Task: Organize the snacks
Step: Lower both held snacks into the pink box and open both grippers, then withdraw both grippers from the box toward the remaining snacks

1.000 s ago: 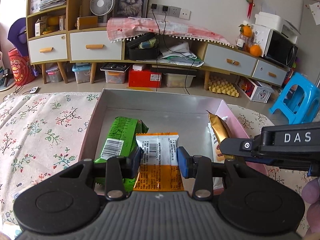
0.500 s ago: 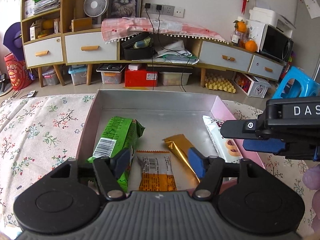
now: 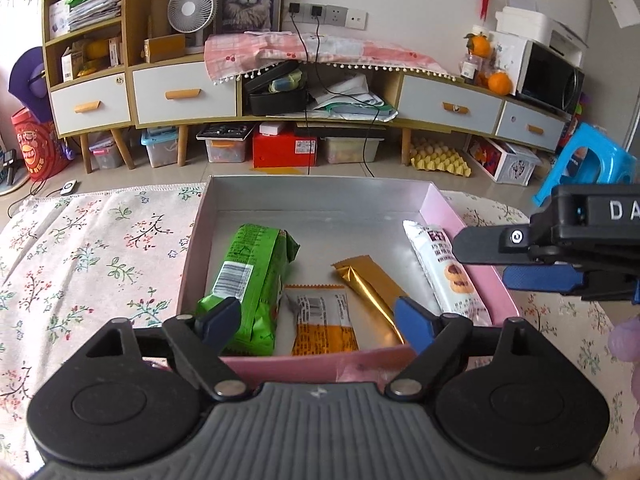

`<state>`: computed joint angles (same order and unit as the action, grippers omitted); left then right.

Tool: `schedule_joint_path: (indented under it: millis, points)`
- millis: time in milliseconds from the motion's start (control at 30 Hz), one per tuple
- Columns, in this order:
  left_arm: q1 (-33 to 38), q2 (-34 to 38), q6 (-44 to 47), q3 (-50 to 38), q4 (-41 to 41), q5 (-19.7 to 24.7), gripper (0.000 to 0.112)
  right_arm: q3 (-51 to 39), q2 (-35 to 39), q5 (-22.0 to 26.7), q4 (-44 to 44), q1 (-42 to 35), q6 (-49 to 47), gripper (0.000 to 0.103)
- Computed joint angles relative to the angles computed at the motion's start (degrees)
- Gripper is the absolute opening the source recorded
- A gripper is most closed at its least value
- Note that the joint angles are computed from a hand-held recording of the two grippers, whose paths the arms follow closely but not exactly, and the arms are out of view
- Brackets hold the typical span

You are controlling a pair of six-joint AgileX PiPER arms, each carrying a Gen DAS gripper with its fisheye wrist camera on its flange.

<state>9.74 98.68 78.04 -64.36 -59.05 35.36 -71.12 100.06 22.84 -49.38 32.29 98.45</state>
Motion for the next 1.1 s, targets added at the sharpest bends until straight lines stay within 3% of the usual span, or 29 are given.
schedule_joint_path:
  millis: [400,1100]
  points:
    - [4.19,-2.65,-0.38,0.95,5.37,3.56,0.1,2.97,-4.81,5.34,4.36,3.17,-5.96,0.088]
    - [17.15,-0.89,14.0,2.14,7.74,4.76,0.103,10.83,-9.28,15.23,6.34,9.23,-8.63,0.089]
